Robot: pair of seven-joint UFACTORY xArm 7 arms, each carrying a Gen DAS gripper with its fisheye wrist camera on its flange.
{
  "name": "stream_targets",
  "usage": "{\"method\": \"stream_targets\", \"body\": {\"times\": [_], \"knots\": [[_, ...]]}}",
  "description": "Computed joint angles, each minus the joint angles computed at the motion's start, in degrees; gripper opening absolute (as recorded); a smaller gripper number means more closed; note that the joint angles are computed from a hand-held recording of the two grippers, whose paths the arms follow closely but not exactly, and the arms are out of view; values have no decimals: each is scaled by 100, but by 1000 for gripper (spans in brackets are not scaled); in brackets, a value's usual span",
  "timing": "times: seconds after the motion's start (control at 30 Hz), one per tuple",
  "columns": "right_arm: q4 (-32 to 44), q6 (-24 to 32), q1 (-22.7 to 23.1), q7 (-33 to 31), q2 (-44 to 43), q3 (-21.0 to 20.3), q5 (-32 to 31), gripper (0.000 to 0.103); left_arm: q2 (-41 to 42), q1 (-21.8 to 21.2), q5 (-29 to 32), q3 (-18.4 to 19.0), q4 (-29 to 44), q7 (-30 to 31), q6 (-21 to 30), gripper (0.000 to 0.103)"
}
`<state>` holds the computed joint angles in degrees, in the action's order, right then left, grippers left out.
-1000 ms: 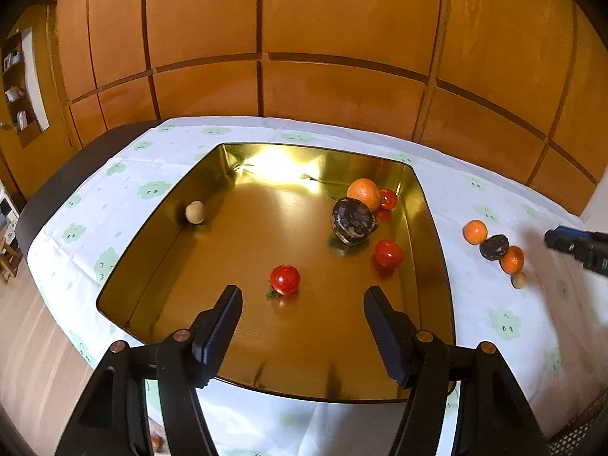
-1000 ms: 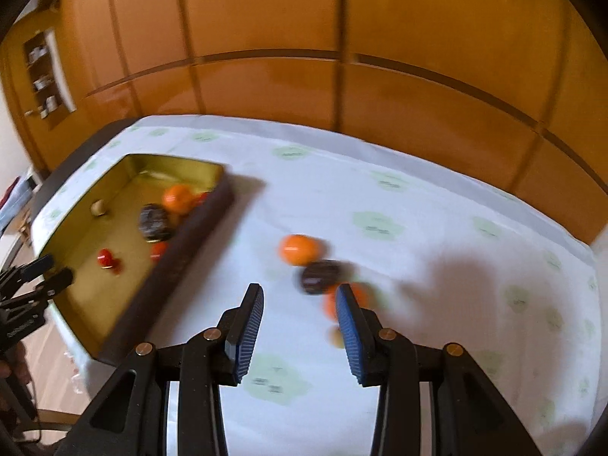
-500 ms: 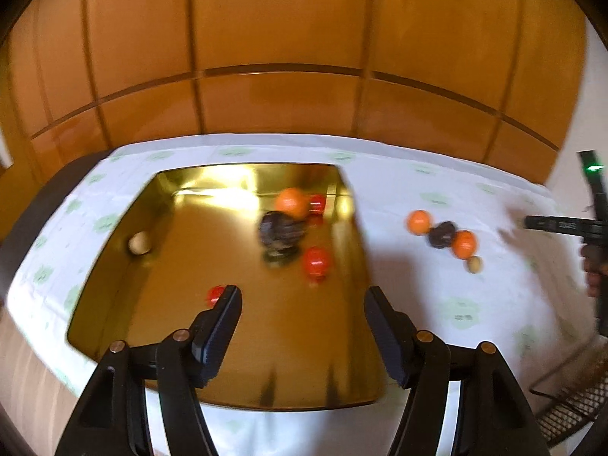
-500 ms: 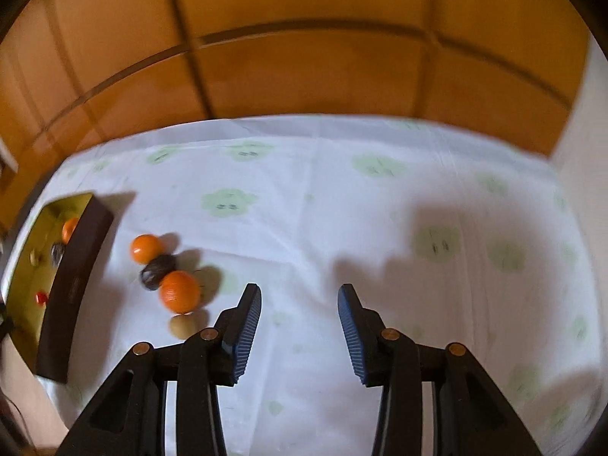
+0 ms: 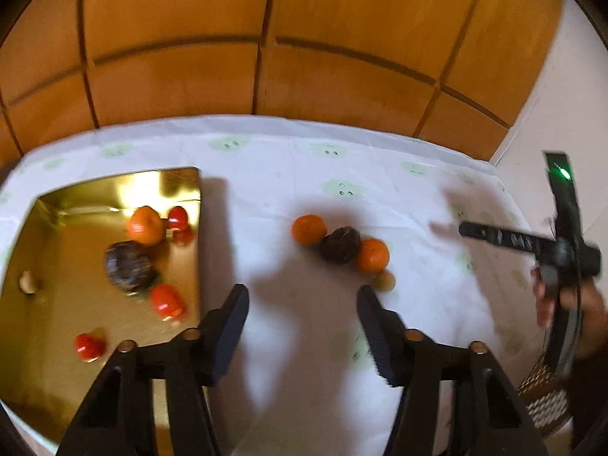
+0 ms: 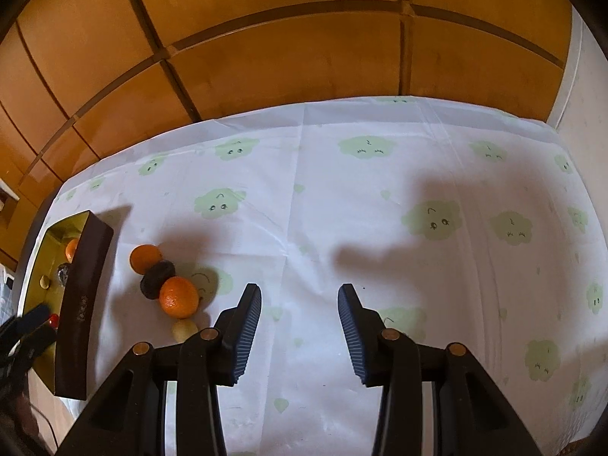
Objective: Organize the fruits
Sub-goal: 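Move both tools back from the tray toward the remaining fruit on the cloth, then grasp a tangerine with the left tool while the right tool approaches the large orange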
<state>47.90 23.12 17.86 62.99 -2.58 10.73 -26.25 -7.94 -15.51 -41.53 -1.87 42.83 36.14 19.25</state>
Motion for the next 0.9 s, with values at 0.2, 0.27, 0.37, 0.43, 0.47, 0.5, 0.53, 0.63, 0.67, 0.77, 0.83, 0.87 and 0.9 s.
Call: {"method": "stream_targets", "body": {"times": [0.2,0.27,0.37,0.43,0.47,0.5,0.53,0.63,0.67,0.77,0.83,0.87,0.9], "knots": [[10,-104,23,-174,9,-4,116,43,1103,207,299,-274,1093,-738,466,44],[31,-97,32,-182,19,5,108,43,1372,274,584,-386,1332,-1030,463,44],[23,-163,41,-252,23,0,155,43,1757,337,1117,-504,1687,-1453,479,46],[18,-191,41,-270,25,-4,175,43,2031,274,1731,-482,1900,-1943,417,47],[14,-211,42,-285,24,-6,193,43,2169,281,1933,-488,2020,-2105,443,47],[13,-220,41,-294,24,-6,198,43,2314,279,2122,-490,2148,-2280,482,46],[13,-228,39,-299,25,-7,193,43,2395,307,2230,-516,2211,-2378,495,46],[22,-251,32,-333,42,-15,211,43,2649,401,2416,-613,2416,-2557,555,46],[35,-244,32,-356,58,-19,229,43,2737,453,2411,-664,2491,-2558,593,47],[47,-190,34,-306,57,-17,170,43,2884,541,2420,-754,2556,-2589,527,46],[59,-164,36,-322,76,-23,180,43,2824,541,2505,-770,2438,-2576,350,38],[77,-143,40,-339,90,-24,183,43,2778,553,2528,-793,2362,-2551,296,38],[92,-118,42,-355,101,-29,163,43,2713,568,2531,-809,2263,-2536,223,38]]}}
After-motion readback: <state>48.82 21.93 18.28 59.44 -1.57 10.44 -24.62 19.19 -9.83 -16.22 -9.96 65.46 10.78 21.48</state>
